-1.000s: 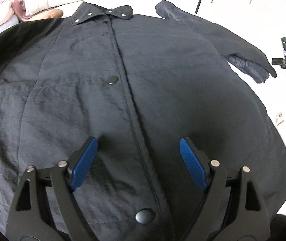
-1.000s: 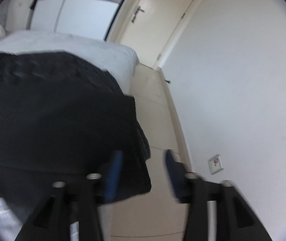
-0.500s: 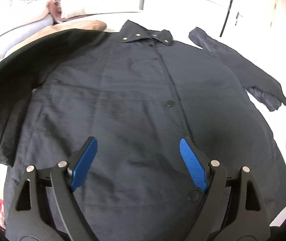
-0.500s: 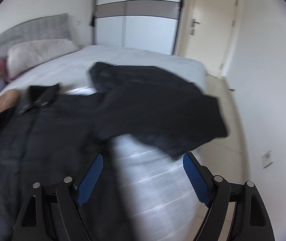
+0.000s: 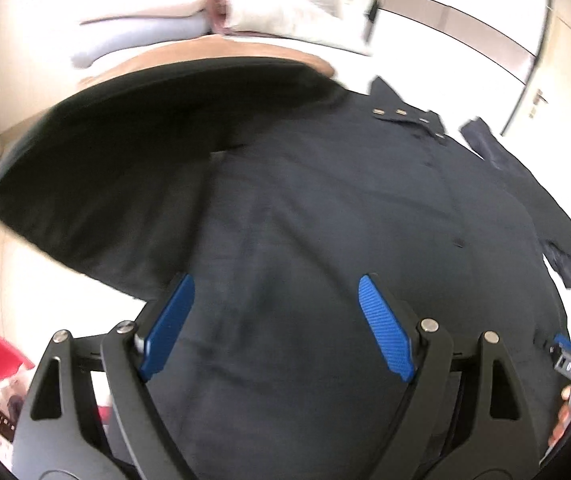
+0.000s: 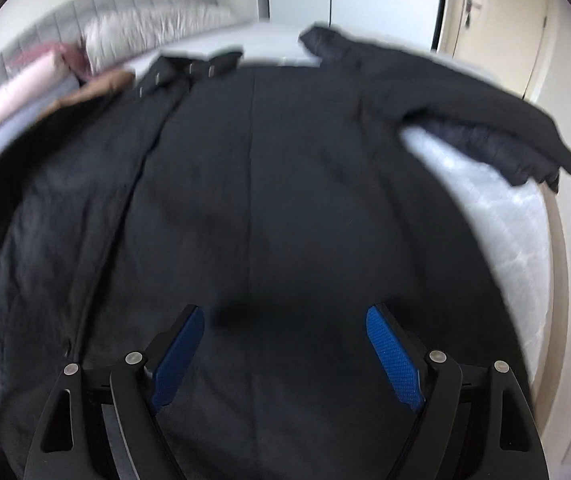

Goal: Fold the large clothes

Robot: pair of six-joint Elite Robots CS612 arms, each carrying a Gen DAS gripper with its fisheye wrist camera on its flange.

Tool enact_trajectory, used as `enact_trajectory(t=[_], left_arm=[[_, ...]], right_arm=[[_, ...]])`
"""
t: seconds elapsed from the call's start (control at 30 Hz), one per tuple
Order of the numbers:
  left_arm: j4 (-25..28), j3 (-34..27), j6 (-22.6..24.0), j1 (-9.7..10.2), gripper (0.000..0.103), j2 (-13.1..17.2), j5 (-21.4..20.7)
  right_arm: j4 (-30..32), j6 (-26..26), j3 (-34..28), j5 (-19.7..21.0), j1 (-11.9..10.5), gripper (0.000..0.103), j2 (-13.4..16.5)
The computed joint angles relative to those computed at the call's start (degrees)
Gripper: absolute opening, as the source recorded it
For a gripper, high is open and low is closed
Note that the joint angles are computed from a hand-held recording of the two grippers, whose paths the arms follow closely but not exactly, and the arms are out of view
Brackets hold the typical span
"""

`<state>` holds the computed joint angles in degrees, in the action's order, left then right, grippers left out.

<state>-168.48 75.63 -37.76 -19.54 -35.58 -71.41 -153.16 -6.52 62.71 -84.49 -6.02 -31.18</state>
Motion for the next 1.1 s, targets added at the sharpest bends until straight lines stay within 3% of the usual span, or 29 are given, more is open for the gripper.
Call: enact_trajectory(t=[0.07,0.13,0.27,0.43,0.5,0.53,0.57,0.6,0.67,0.73,0.83,0.93,1.1], left_arm=[[-0.29,1.63,-2.38,0.80,0.085,-0.75,0.32],[-0.72,3.15,-5.04,1.59,0.085,-1.42,0.98],[0.65,5.05,-15.31,2.89,0.085,-2.30,4.86],[-2.49,4.86,-22.03,5.22,0.084,-1.05,1.68],[-4.39,3.50,-23.76,6.23,0.074,0.39,0.06],[-5.48,2.97,-23.92,6.58,0.052,1.00,-0.71],[-6.58,2.63,-23.42,7.00,0.023,1.39,-1.87],[-6.62,1.64,-22.24,7.41,0.012,1.85,-3.40],[-4.69,0.92,-19.12,7.03,0.009,1.22,-0.16],[-1.25,-1.09,-11.51,6.14,0.008,0.22,8.14],[3.24,-5.67,-2.63,6.12,0.008,-0.35,16.43],[9.75,-11.16,0.32,7.37,0.008,-0.04,20.00],[19.28,-21.36,1.33,9.25,0.008,3.64,24.06]], right_arm=[[-1.44,0.18,0.71,3.25,-0.18,0.085,-0.37],[-2.47,1.20,1.16,3.77,0.15,0.085,-0.64],[-2.10,1.37,0.92,3.91,0.53,0.085,-0.48],[-1.11,-0.20,0.66,3.70,1.02,0.085,-0.08],[-0.67,-0.34,0.63,3.84,1.02,0.085,-0.08],[-0.57,-0.12,0.56,4.12,0.98,0.085,-0.03],[-0.59,0.15,0.49,4.38,0.93,0.085,0.03],[-0.66,0.39,0.55,4.53,0.89,0.085,-0.02],[-0.79,0.59,0.54,4.59,0.81,0.085,0.01],[-0.82,0.52,0.54,4.34,0.74,0.085,0.03],[-0.52,0.28,0.18,4.24,0.66,0.085,0.22],[-0.38,-0.19,-0.18,3.78,0.67,0.085,0.50],[-1.39,-0.71,-0.02,2.83,0.58,0.085,0.56]])
